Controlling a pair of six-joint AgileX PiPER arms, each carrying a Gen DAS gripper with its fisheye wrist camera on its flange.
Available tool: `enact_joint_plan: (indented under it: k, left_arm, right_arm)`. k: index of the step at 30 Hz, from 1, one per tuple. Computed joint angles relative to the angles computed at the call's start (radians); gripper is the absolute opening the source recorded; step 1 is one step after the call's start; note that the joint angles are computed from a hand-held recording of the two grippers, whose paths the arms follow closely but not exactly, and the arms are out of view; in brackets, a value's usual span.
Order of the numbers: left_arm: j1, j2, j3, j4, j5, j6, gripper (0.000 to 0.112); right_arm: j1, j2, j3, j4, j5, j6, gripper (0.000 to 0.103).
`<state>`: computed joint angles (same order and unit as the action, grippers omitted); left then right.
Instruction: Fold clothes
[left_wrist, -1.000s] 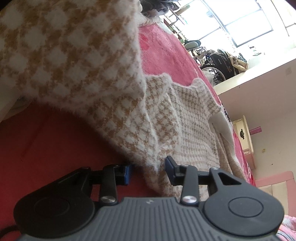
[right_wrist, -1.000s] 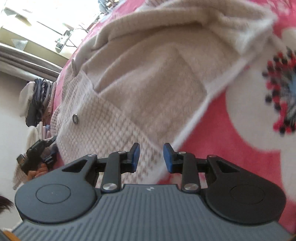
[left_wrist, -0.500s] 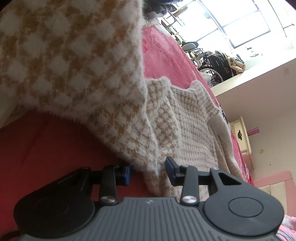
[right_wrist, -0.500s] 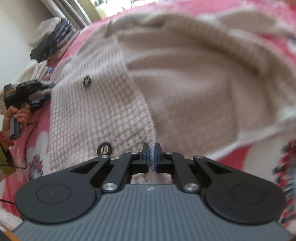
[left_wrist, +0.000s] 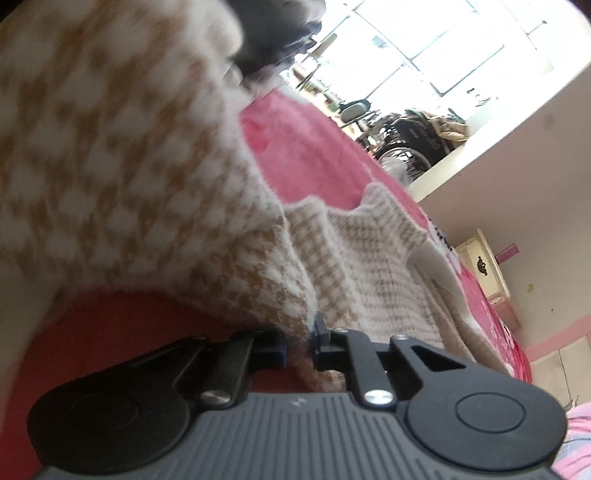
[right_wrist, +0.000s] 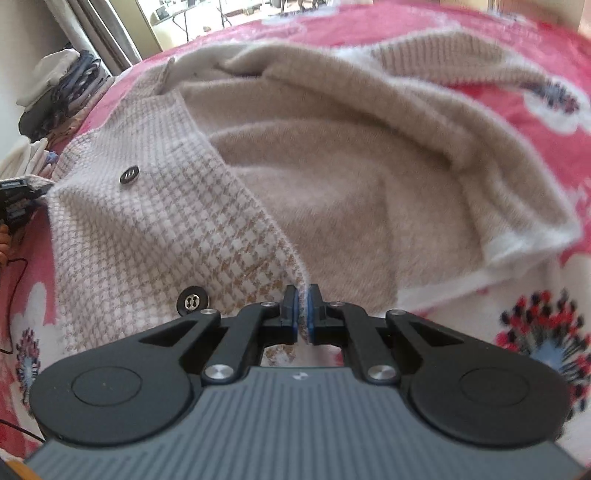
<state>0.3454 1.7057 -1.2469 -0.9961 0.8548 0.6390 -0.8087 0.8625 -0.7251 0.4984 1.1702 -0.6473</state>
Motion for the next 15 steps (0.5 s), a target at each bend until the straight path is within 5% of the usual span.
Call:
enact_joint_plan:
  k: [8, 10, 13, 15]
  left_arm:
    - [-0.026, 0.039, 0.006, 0.028, -0.063, 0.067, 0.014]
    - [-0.024, 0.054, -0.02, 0.052, -0.04, 0.042, 0.017]
    - [-0.019, 0.066, -0.042, 0.073, -0.013, 0.011, 0.018]
    - [-0.025, 0.058, -0.032, 0.081, -0.016, 0.002, 0.021]
  right_arm:
    - [0.207, -0.008, 0.071, -0.188, -0.132, 0.158, 0.009]
    - [0.254, -0.026, 0.037, -0.243, -0.122, 0.232, 0.024]
    - [0.296, -0.086, -0.025, -0.27, -0.097, 0.264, 0.025]
    - [0.274, -0.117, -0.069, -0.148, -0.016, 0.153, 0.027]
